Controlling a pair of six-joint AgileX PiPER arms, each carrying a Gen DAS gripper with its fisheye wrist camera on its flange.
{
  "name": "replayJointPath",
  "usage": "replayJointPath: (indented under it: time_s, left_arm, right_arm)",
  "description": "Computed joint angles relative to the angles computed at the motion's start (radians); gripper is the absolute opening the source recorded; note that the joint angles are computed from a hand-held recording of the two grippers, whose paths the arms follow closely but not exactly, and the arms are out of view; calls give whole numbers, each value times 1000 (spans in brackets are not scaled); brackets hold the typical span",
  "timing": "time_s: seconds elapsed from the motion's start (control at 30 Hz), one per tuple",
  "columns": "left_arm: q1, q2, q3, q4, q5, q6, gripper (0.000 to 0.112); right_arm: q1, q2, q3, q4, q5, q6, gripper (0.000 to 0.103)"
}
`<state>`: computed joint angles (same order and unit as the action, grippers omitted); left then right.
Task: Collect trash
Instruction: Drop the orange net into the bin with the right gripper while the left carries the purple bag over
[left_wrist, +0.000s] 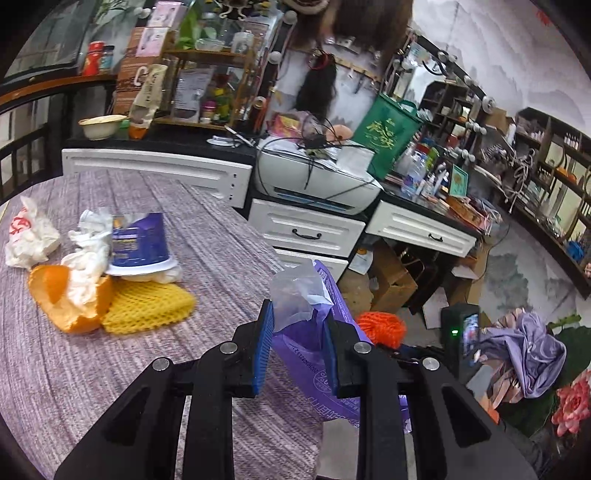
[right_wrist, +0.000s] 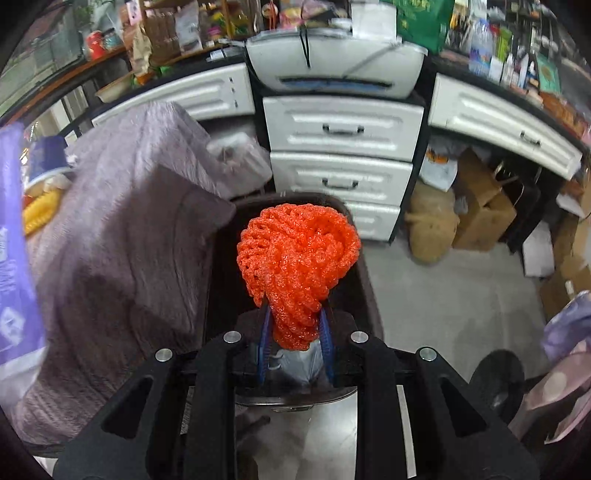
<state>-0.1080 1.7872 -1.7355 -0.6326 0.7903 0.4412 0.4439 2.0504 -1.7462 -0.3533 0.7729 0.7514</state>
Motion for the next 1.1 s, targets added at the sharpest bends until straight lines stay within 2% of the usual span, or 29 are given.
replayJointPath:
  time_s: [0.13, 0.27, 0.3, 0.47, 0.63, 0.8, 0.93, 1.1]
  left_arm:
    - [-28, 18, -19, 25, 4, -15, 25]
    - [-52, 37, -33, 41, 14, -26, 25]
    - [-59, 41, -35, 46, 15, -29, 25]
    - [-101, 56, -47, 87, 15, -40, 25]
    - [-149, 106, -106, 132, 27, -56, 25]
    - [-201, 228, -283, 208, 107, -120, 25]
    - [-253, 332, -432, 306, 162, -177, 25]
    - [-309, 488, -661, 402, 279, -225, 25]
  right_arm:
    - [-25, 60, -9, 55, -17, -22, 27]
    - [-48, 91, 11, 102, -44, -2, 61]
    - [-51, 90, 25, 91, -50, 21, 63]
    - [-59, 39, 85, 4, -46, 115, 65]
    - [-71, -93, 214, -192, -23, 305, 71]
    - [-69, -226, 338, -321, 0, 437, 72]
    - [-65, -307, 413, -361, -12, 487, 72]
    - [-50, -376, 456, -395, -30, 520, 72]
